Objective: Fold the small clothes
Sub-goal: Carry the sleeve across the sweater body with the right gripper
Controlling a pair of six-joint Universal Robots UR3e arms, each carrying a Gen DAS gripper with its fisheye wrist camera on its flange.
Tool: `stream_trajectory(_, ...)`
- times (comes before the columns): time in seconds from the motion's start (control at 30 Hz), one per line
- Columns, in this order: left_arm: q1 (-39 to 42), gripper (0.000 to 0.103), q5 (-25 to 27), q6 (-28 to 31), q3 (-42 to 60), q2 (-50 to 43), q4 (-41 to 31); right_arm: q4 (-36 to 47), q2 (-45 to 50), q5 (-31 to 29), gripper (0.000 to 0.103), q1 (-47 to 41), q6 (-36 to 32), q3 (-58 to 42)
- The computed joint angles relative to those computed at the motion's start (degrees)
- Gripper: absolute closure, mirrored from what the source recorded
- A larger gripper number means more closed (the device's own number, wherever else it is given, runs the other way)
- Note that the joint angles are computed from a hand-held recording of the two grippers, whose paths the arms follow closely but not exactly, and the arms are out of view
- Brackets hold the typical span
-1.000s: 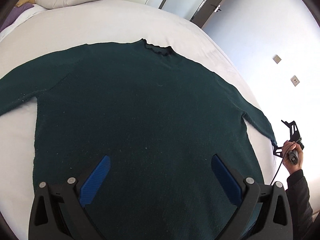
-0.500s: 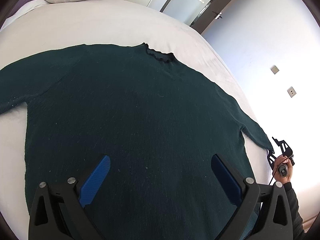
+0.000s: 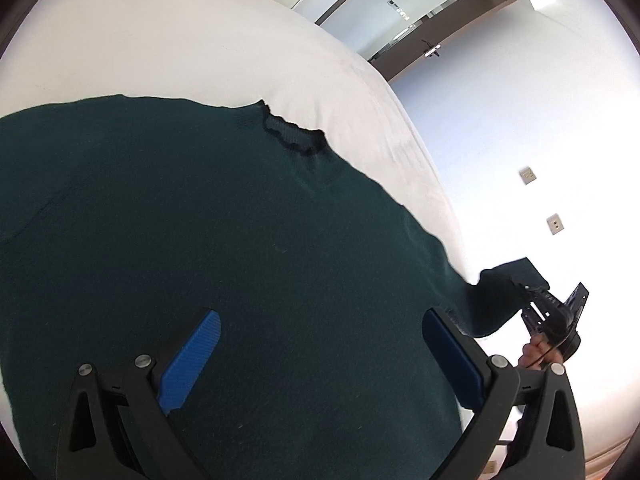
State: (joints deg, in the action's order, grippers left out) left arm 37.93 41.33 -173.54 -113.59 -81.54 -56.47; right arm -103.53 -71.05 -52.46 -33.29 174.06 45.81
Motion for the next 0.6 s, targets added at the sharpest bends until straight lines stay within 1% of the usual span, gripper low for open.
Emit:
stream_trajectory(0.03,-0.3,0.000,-2.3,-0.7,1.9,-2.8,-0.4,0.5,1.2,-3.3,0.096,6.0,-2.6,-3.0)
stream_trajectory(0.07,-0.8,0.000,-4.7,-1.4,4.2,-6.2,-1.1,0.5,1.7,-6.4,0.096,12.0,-5.8,-3.9)
stream_trajectory(0.1,-1.0,0.000,-6.5,-2.1,5.5,-8.5,-1.4,-0.3,2.2,-10.5,0.096,18.0,-7.2,-3.9)
stream_trajectory(0.17,-1.5,0.000,-9.4,-2.6,7.8,-12.4,-2.3,-3.9,2.7,-18.7,0.097,28.7,-9.1,-0.5)
stream_trajectory(0.2,-1.7,0.000,-10.4,-1.9,8.8,-13.7,-3.7,-7.4,3.0,-23.3,0.097,33.4,-9.9,2.7)
stream_trajectory(0.23,-1.8,0.000,-11.3,-1.3,9.5,-14.8,-4.9,-11.6,2.4,-27.2,0.097,37.9,-9.9,8.0)
stream_trajectory(0.3,-2.2,0.000,-12.6,-0.5,10.5,-16.8,-7.1,-16.4,2.7,-31.7,0.097,43.9,-9.1,13.6)
stream_trajectory(0.37,-2.7,0.000,-14.3,-0.6,11.2,-18.8,-8.3,-19.8,2.7,-34.7,0.097,45.9,-9.7,17.7)
stream_trajectory(0.4,-3.0,0.000,-15.1,-0.9,11.7,-19.8,-8.5,-20.9,4.1,-35.8,0.096,46.9,-9.3,16.5)
stream_trajectory(0.43,-3.7,0.000,-15.9,-1.4,12.5,-21.0,-8.4,-24.9,4.5,-35.1,0.096,47.3,-9.0,17.8)
stream_trajectory(0.47,-4.4,0.000,-16.3,-1.5,13.6,-22.4,-8.5,-24.1,2.7,-37.4,0.096,48.4,-8.1,21.4)
stream_trajectory(0.5,-5.1,0.000,-16.6,-1.5,14.0,-23.5,-8.3,-26.7,1.7,-37.1,0.096,48.6,-7.6,24.4)
stream_trajectory(0.53,-6.1,0.000,-16.8,-1.9,15.3,-25.1,-8.5,-27.0,-0.2,-36.6,0.096,48.1,-7.8,27.0)
stream_trajectory(0.6,-7.7,0.004,-16.8,-5.3,16.7,-27.8,-6.2,-27.6,-1.0,-35.4,0.095,47.0,-7.5,28.6)
